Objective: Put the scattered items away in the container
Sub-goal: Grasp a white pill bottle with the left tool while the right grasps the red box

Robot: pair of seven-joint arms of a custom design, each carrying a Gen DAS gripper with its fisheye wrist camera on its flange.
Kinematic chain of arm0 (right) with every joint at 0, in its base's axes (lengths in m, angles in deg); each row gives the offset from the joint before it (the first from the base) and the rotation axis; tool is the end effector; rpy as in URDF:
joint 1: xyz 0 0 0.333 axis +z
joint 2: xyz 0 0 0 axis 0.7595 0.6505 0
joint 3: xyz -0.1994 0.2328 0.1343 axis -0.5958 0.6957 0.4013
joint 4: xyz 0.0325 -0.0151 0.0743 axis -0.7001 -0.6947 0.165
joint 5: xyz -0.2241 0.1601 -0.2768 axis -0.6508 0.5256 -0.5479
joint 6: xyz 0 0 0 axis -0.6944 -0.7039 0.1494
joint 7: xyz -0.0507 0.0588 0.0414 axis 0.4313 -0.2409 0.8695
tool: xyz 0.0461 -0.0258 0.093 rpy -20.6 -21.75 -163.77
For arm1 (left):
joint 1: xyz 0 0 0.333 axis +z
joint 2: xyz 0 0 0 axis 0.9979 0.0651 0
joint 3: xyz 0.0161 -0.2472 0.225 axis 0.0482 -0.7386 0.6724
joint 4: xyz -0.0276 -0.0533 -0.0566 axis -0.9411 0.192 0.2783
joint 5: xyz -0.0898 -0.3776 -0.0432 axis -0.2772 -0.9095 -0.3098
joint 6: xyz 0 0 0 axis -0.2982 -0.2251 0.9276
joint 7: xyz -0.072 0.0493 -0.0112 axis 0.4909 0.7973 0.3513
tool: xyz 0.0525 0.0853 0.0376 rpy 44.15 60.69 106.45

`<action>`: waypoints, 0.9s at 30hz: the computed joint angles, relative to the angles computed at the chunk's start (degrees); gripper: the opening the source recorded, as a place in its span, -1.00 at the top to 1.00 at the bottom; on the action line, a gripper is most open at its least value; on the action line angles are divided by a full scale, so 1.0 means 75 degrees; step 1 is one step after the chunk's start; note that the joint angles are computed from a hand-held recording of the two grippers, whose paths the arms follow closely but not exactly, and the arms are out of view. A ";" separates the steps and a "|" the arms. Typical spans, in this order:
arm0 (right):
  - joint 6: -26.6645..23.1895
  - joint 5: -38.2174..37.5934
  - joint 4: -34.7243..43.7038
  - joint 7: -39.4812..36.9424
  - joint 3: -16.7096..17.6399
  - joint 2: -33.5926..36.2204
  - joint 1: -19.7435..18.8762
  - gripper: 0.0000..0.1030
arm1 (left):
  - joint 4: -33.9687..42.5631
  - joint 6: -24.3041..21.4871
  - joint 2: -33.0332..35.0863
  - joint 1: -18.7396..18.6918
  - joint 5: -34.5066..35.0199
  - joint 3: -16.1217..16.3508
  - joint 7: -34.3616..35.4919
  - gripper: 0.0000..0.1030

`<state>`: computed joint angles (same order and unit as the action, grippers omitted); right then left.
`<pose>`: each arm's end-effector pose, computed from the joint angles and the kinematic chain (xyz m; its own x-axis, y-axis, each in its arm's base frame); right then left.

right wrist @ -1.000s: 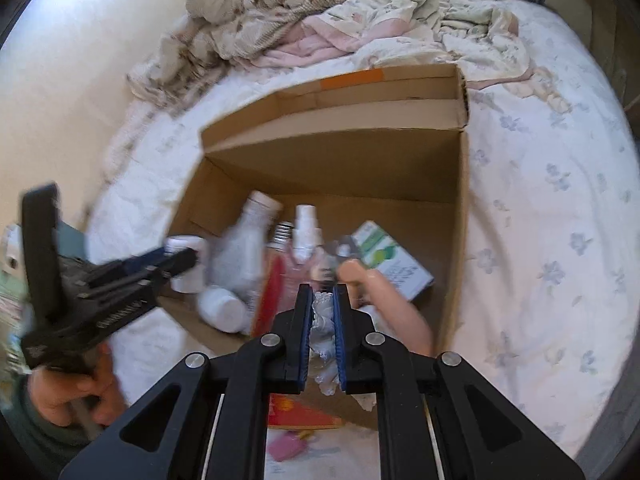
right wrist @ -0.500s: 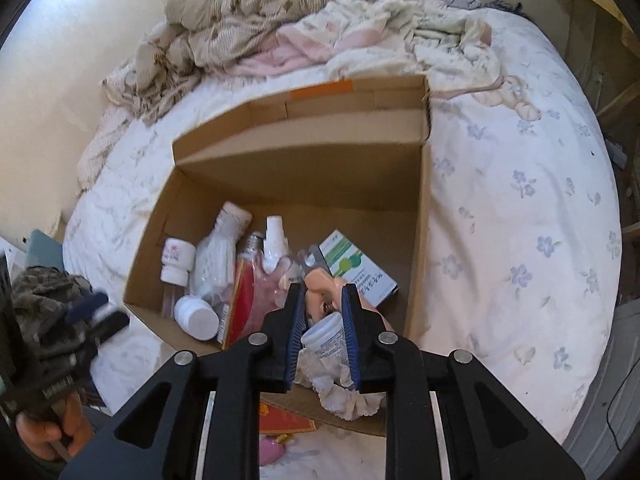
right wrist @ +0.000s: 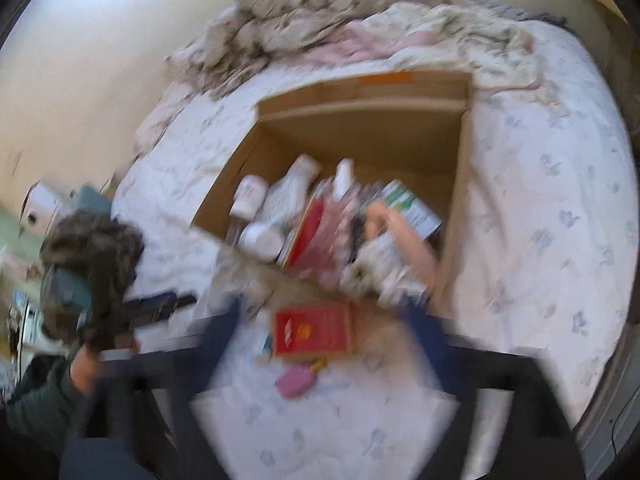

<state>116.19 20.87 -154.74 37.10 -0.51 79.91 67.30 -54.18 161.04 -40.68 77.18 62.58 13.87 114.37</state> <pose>0.6055 0.3020 0.5432 0.2301 -0.8844 -0.4061 -0.8884 -0.0206 -0.4585 0.5796 -0.1785 0.4423 0.2636 -0.9402 0.2156 -0.8917 -0.3227 -0.3175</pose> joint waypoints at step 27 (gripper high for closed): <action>-0.3006 -0.3214 0.3064 0.0905 -0.0294 0.2876 0.1259 -0.80 | 0.0139 -0.0078 0.0120 -0.0281 0.1108 -0.0091 0.0129 -0.35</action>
